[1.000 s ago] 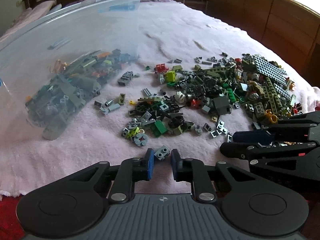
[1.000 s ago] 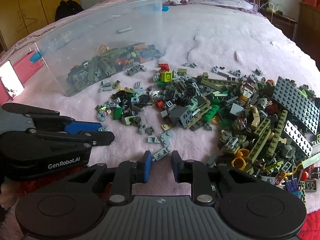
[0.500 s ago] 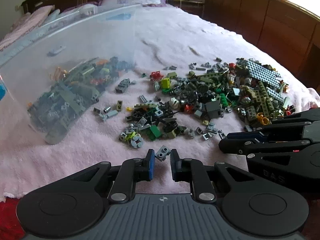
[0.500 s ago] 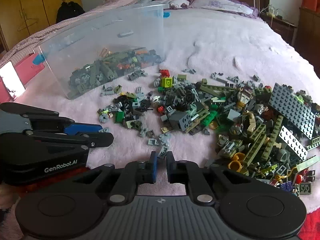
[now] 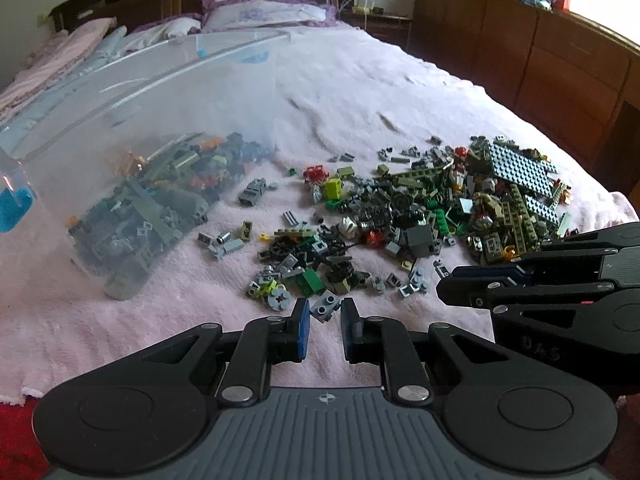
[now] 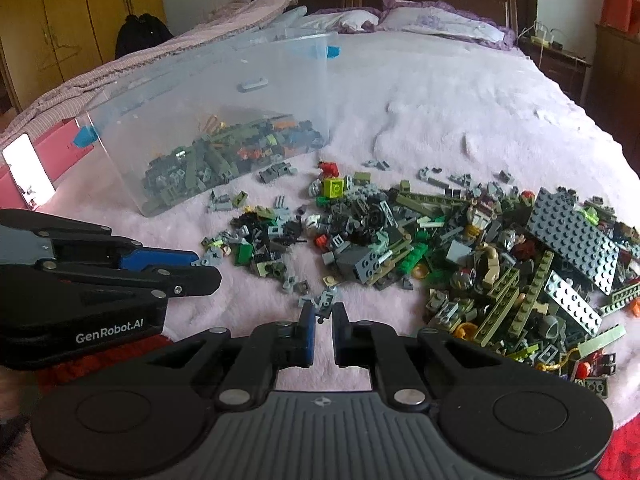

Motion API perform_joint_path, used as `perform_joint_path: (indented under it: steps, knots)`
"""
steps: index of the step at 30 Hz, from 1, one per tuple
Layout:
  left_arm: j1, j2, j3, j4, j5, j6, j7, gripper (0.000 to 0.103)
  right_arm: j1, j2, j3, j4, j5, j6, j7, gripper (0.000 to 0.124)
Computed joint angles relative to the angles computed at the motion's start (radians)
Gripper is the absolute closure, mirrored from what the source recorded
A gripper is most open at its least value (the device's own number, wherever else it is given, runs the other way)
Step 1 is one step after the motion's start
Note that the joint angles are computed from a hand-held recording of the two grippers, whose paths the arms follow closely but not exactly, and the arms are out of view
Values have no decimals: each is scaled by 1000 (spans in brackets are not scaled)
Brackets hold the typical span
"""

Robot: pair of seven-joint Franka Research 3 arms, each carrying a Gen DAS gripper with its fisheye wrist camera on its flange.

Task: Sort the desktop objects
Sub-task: 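Grasp a grey brick with the left tool while the right tool grasps a small grey piece, then carry both held grey pieces over the clear bin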

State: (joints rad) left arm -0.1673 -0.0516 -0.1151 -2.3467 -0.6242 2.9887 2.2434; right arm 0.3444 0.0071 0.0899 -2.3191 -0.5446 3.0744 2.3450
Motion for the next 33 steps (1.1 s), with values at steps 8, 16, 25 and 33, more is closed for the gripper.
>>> perform_joint_path:
  steps: [8, 16, 25, 33]
  knots:
    - [-4, -18, 13, 18, -16, -4, -6, 85, -12, -17, 11, 12, 74, 15, -86, 115]
    - [-24, -43, 37, 42, -41, 20, 13, 85, -8, -24, 27, 42, 276, 27, -301, 115]
    - [-7, -43, 56, 100, 54, 42, -86, 85, 24, 17, 28, 155, 493, 19, -571, 115]
    - [55, -4, 57, 181, 177, 56, -201, 85, 47, 101, 32, 328, 645, -29, -780, 115]
